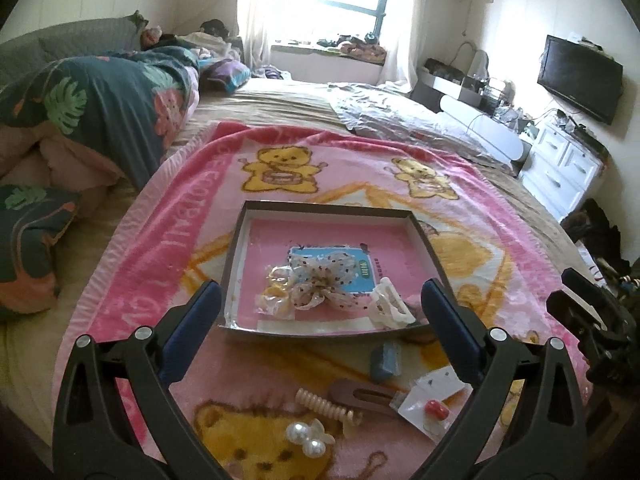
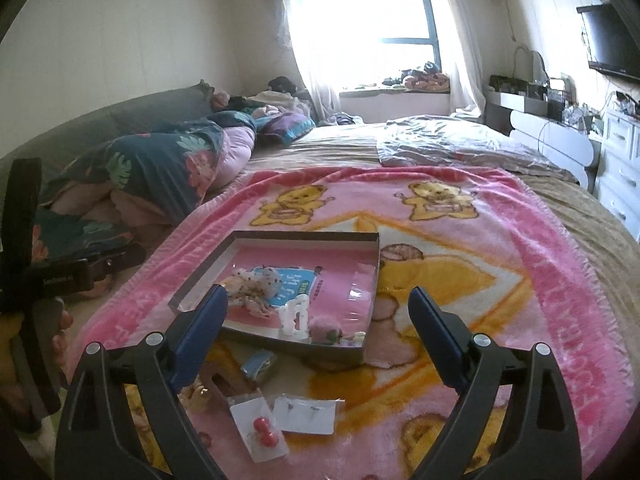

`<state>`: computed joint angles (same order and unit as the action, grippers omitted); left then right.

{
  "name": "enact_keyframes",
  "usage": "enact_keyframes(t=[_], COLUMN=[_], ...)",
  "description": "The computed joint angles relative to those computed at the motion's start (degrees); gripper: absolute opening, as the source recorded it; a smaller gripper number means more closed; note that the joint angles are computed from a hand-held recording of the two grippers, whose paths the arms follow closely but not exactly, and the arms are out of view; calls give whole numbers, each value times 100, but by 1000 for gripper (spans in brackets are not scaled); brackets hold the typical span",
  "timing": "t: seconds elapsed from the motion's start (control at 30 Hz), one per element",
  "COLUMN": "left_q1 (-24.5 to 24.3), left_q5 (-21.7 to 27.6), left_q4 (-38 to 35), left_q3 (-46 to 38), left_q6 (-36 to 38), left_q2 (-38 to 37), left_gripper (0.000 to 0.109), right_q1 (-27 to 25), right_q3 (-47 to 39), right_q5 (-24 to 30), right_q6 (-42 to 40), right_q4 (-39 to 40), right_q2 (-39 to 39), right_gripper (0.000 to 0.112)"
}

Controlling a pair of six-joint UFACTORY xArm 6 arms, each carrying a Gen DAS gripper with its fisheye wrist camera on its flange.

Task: Organize jewelry
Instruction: 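Withdraw both open tools from the box above the remaining jewelry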

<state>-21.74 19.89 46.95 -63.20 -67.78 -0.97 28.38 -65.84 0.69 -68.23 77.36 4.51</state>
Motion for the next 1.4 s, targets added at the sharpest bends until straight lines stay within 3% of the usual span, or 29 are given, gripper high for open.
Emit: enact_keyframes(t=[0.47,1.4], left_q1=[-256,-648], left_q5=[124,366], left_q4=[388,333], left_q3=[559,1253], left_q6=[-313,-110], left_q2=[-623,-834], left_gripper=[94,94], right_q1=[283,584], right_q3=[599,1573], right_q5=[-222,-290], right_q6=[-382,-821], right_q4=[355,747], right_q2=[-732,-1415], right_gripper=[94,94])
